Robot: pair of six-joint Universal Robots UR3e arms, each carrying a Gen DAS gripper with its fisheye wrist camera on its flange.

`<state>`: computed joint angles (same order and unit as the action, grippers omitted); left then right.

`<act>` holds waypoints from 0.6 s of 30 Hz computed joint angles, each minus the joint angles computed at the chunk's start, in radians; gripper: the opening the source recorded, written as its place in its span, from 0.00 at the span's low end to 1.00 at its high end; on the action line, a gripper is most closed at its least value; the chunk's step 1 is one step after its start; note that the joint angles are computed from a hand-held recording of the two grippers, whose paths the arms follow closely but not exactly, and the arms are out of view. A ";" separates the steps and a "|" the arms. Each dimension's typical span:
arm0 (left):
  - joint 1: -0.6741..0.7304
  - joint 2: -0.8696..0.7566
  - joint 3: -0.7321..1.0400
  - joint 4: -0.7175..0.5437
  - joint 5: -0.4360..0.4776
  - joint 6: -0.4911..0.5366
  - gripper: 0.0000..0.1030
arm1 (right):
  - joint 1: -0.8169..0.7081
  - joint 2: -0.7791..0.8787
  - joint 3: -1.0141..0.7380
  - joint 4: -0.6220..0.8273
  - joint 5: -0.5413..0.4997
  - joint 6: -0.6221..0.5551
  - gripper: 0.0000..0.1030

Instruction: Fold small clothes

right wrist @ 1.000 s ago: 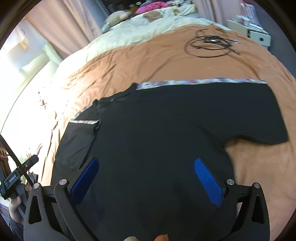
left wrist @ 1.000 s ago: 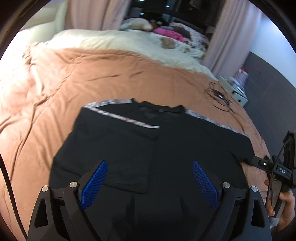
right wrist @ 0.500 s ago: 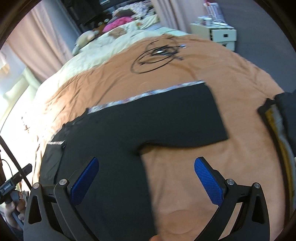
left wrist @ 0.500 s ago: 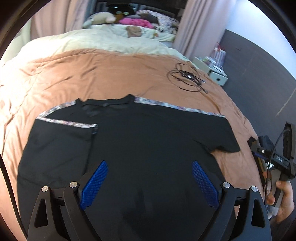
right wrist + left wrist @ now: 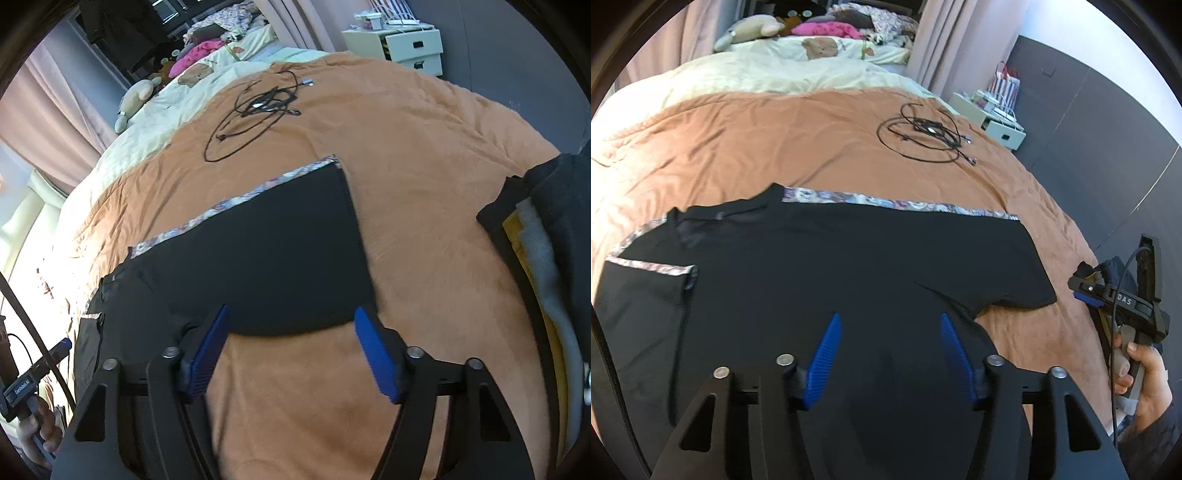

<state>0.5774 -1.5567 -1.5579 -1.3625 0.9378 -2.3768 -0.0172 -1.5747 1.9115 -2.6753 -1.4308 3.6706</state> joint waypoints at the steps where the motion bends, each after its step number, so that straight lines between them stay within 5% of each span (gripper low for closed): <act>1: -0.020 -0.014 -0.002 0.026 0.007 -0.021 0.51 | -0.025 0.010 0.003 -0.005 0.023 -0.018 0.57; 4: -0.077 -0.069 -0.002 0.098 0.029 -0.079 0.43 | -0.071 0.074 -0.023 -0.017 0.075 -0.053 0.49; 18: -0.262 -0.320 0.064 0.299 0.096 -0.236 0.23 | -0.160 0.376 -0.225 -0.100 0.159 -0.111 0.45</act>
<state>0.3152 -1.8771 -1.4935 -1.0640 1.0339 -2.6125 -0.1769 -1.1984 1.6864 -2.7752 -1.2718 3.5595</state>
